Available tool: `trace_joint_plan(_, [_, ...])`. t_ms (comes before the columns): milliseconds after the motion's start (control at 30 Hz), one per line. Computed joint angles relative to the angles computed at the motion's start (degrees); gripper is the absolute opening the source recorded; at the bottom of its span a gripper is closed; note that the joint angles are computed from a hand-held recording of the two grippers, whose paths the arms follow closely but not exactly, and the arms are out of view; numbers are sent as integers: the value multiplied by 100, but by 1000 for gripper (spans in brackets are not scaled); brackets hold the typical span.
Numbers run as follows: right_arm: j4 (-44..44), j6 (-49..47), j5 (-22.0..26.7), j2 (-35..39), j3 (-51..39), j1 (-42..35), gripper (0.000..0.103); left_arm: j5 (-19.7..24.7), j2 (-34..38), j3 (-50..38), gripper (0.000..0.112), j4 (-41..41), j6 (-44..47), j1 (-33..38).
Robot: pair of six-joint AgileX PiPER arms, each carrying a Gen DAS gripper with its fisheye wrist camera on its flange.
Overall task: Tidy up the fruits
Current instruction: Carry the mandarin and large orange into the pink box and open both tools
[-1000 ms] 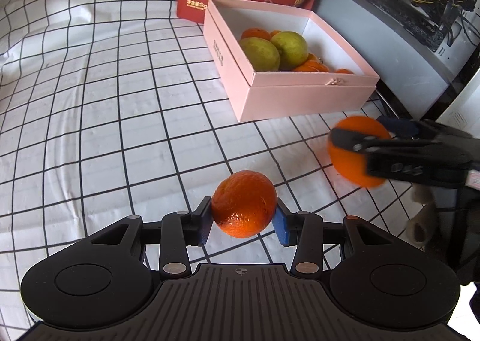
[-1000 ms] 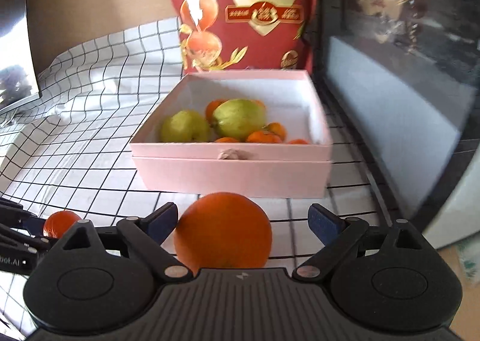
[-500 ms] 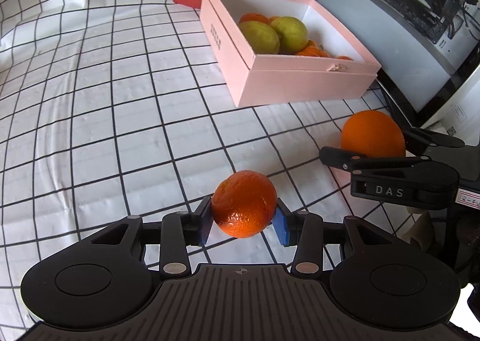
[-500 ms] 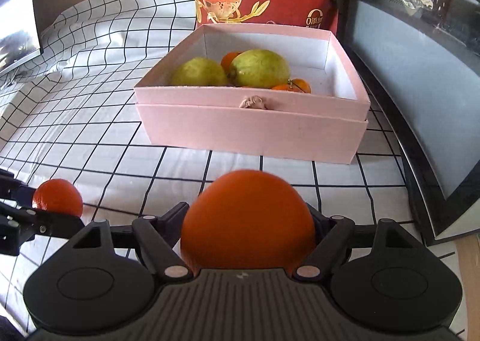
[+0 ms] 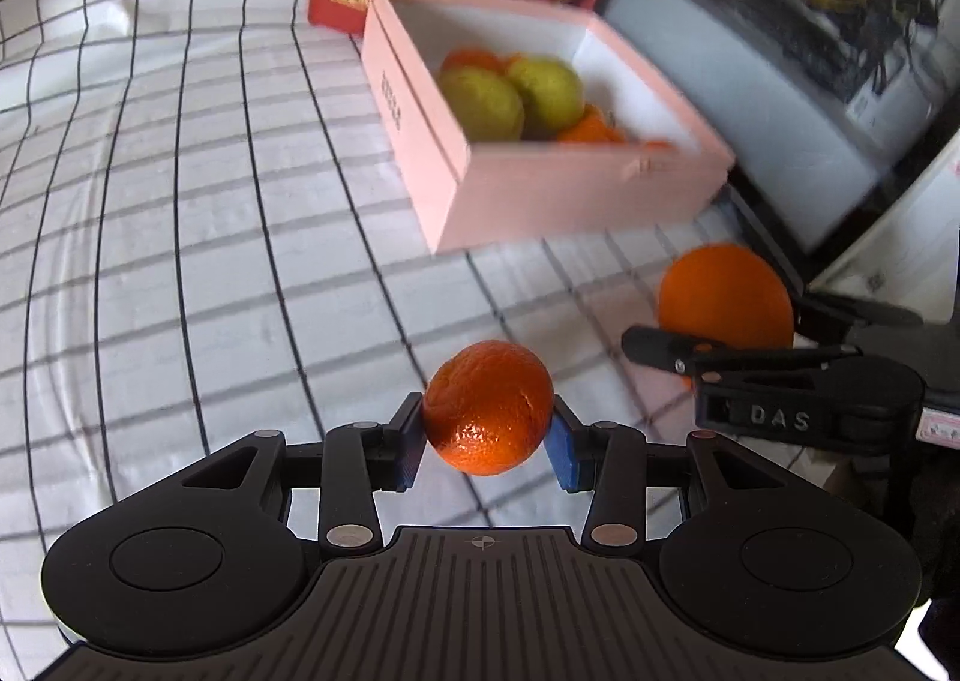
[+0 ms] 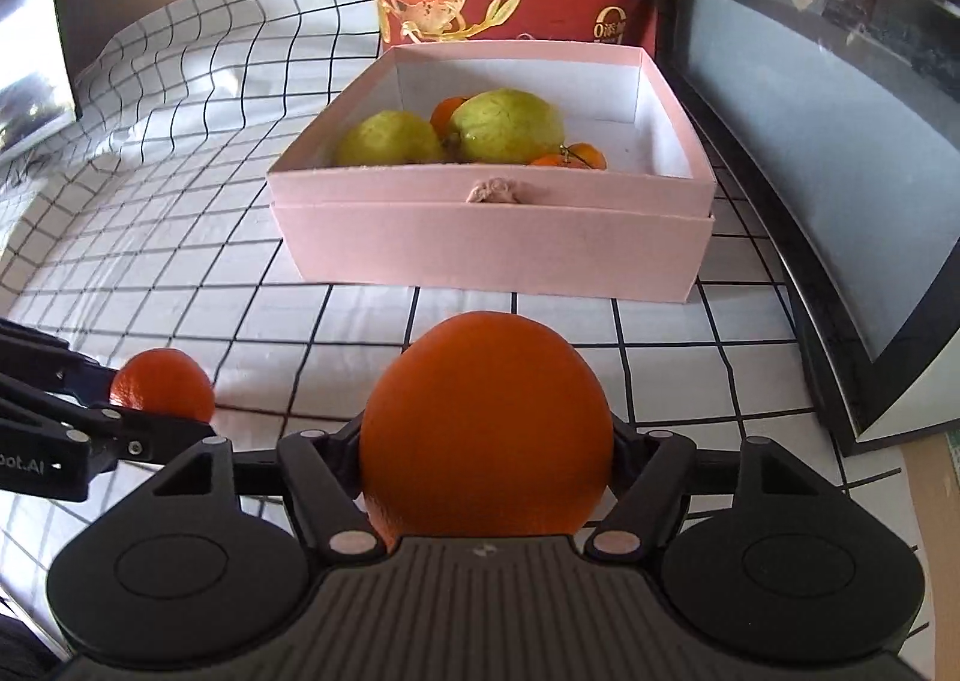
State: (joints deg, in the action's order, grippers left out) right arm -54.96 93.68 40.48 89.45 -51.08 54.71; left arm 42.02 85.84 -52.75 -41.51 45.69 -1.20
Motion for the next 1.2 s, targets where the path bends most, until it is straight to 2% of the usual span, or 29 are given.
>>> trace_joint_plan(100, [58, -173, -71, -241, -172, -176, 71, 149, 129, -467, 46, -301, 61, 110])
trace_joint_plan(200, [-66, -507, -51, -489, -557, -355, 71, 81, 268, -1084, 46, -482, 103, 51])
trace_joint_plan(367, [395, -2209, 416, -159, -2119, -852, 71, -218, 724, -2295, 47, -464, -225, -328])
trace_joint_plan(467, [687, -3134, 566, 181, -3023, -1200, 71, -222, 1423, -3352, 47, -36, -925, -628])
trace_joint_plan(567, [1020, -3779, 692, 524, -3741, -1536, 71, 377, 2640, -4873, 48, 477, -1762, -760])
trace_joint_plan(667, [1382, -4211, 812, 786, -4177, -1799, 71, 625, 3459, -5742, 47, 998, -2232, -924])
trace_joint_plan(767, [1757, -4476, 863, 972, -4327, -2059, 71, 345, 3459, -5497, 47, 1125, -2180, -987])
trace_joint_plan(933, [2210, -4663, 731, 1242, -4310, -2443, 71, -297, 2830, -4521, 47, 1333, -1931, -1073])
trace_joint_plan(1000, [2318, -4722, 724, 1482, -4461, -2558, 71, -251, 2753, -4497, 47, 1440, -1935, -1075])
trace_joint_plan(1100, [2627, -4896, 676, 1815, -4709, -2713, 71, -7, 2837, -4665, 47, 1033, -1687, -956])
trace_joint_plan(1200, [3069, -5096, 572, 1997, -4855, -2875, 71, -98, 2922, -4706, 47, 966, -1540, -993])
